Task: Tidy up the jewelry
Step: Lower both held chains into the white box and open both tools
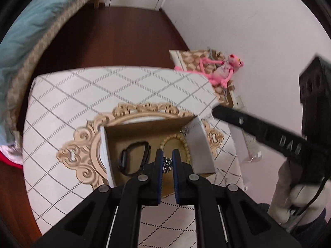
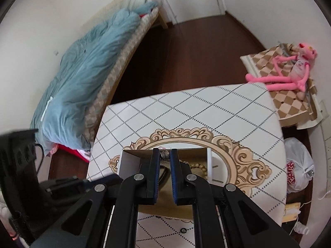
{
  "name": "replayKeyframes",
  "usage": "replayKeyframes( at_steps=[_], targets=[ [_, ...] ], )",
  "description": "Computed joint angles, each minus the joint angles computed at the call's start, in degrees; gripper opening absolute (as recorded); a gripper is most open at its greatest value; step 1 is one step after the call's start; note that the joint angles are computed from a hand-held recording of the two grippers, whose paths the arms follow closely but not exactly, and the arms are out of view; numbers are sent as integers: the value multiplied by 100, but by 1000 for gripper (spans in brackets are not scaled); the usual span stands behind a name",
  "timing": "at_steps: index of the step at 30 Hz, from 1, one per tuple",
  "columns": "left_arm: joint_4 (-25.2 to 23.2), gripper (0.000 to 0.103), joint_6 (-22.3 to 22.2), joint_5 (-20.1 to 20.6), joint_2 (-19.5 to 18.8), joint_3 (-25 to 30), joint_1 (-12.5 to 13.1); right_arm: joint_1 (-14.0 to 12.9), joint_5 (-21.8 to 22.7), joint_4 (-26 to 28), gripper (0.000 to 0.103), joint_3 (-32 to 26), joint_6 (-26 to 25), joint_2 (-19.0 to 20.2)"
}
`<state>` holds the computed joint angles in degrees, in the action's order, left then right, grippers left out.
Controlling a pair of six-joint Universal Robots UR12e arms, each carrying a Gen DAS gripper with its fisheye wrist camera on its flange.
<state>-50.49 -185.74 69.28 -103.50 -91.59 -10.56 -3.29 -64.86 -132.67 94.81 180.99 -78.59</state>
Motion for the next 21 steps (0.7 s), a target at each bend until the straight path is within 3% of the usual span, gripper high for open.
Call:
replayKeyframes(
  at_steps=[5, 7, 9, 10, 11, 12, 13, 15, 17, 19, 21],
  targets=[
    [-335, 11, -352, 548, -71, 83, -76, 111, -49, 515, 10, -290, -372, 249],
    [-369, 21, -439, 859, -78, 100, -110, 142, -136, 534, 11, -345, -304, 320],
    [-331, 80, -519, 1141, -71, 88, -131, 160, -146, 818, 12, -495, -269, 441],
    [-239, 86, -590, 1257, -44, 44, -129, 158, -107, 987, 23, -555, -285, 481],
    [-143, 87, -631, 1313, -10, -10, -115, 162, -126, 1169, 33, -623, -281, 535],
    [-145, 87, -643, 1383, 0, -14, -112, 168, -223, 1163, 51, -619, -213, 545],
    [-163, 87, -654, 1513, 17, -25, -115, 167, -246, 1142, 56, -609, -198, 548],
    [-152, 88, -663, 1715, 18, -40, -123, 143, -212, 1192, 57, -575, -216, 526],
    [-122, 93, -691, 1979, 29, -74, -148, 138, -364, 1084, 66, -474, -198, 446],
    [-41, 94, -726, 2135, 50, -132, -161, 163, -668, 927, 78, -363, -177, 352],
    [5, 95, -751, 2300, 68, -180, -189, 229, -1134, 727, 83, -218, -217, 238]
  ],
)
